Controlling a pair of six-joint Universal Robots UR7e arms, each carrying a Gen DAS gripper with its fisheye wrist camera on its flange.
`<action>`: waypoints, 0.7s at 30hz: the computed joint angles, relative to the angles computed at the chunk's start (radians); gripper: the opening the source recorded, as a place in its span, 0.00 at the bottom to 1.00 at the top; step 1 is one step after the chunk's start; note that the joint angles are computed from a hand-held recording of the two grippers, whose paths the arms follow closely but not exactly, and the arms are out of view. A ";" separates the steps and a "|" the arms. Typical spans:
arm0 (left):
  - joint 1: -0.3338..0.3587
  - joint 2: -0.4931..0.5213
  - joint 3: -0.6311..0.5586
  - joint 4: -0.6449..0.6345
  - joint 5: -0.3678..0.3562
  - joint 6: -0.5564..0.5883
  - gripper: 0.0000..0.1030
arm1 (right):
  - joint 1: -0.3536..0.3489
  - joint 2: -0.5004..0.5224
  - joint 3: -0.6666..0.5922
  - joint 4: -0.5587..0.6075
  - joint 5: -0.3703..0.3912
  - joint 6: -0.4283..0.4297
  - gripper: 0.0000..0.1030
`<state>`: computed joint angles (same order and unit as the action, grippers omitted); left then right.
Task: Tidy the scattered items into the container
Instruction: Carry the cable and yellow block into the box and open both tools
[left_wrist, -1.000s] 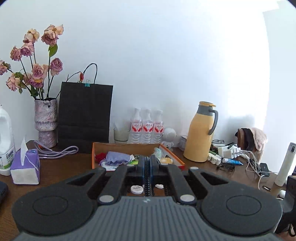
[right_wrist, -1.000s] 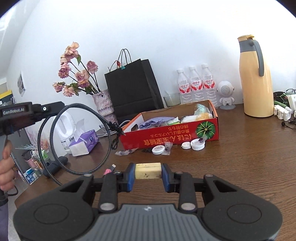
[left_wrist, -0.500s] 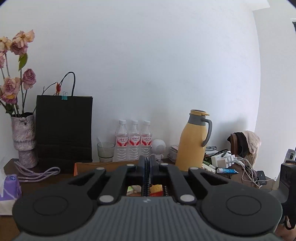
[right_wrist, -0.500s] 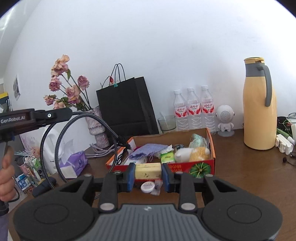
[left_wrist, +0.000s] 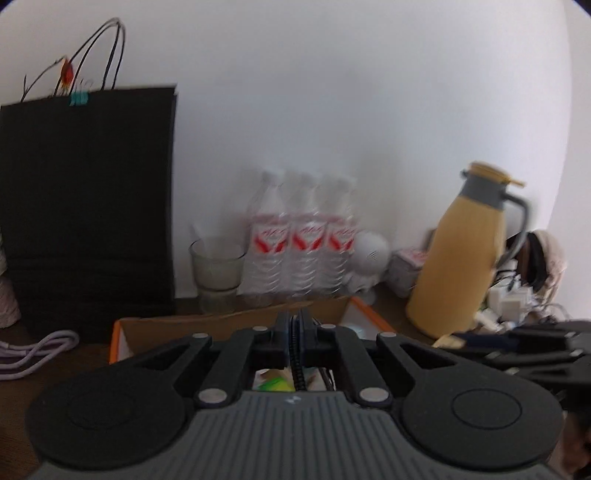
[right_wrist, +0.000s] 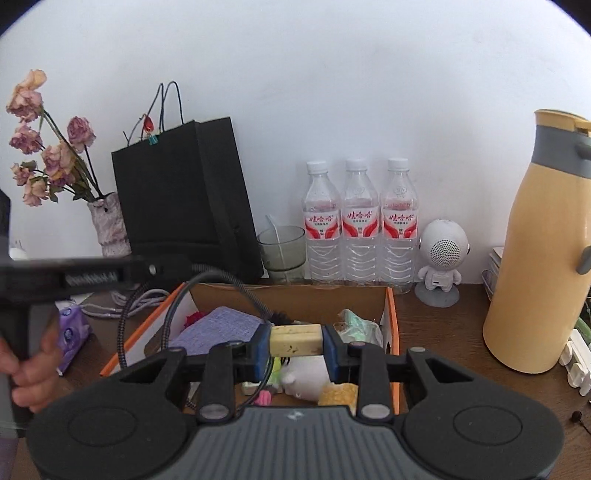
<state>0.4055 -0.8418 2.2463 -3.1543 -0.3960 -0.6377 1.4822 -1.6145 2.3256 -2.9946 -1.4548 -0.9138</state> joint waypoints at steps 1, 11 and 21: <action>0.039 -0.027 0.004 0.104 -0.012 -0.065 0.06 | 0.012 0.040 -0.030 -0.002 -0.019 0.016 0.28; 0.160 -0.070 -0.028 0.369 0.029 -0.083 0.15 | 0.117 0.422 -0.339 0.059 -0.248 0.168 0.28; 0.195 -0.050 -0.188 0.476 -0.018 -0.083 0.60 | 0.160 0.580 -0.459 0.071 -0.468 0.199 0.40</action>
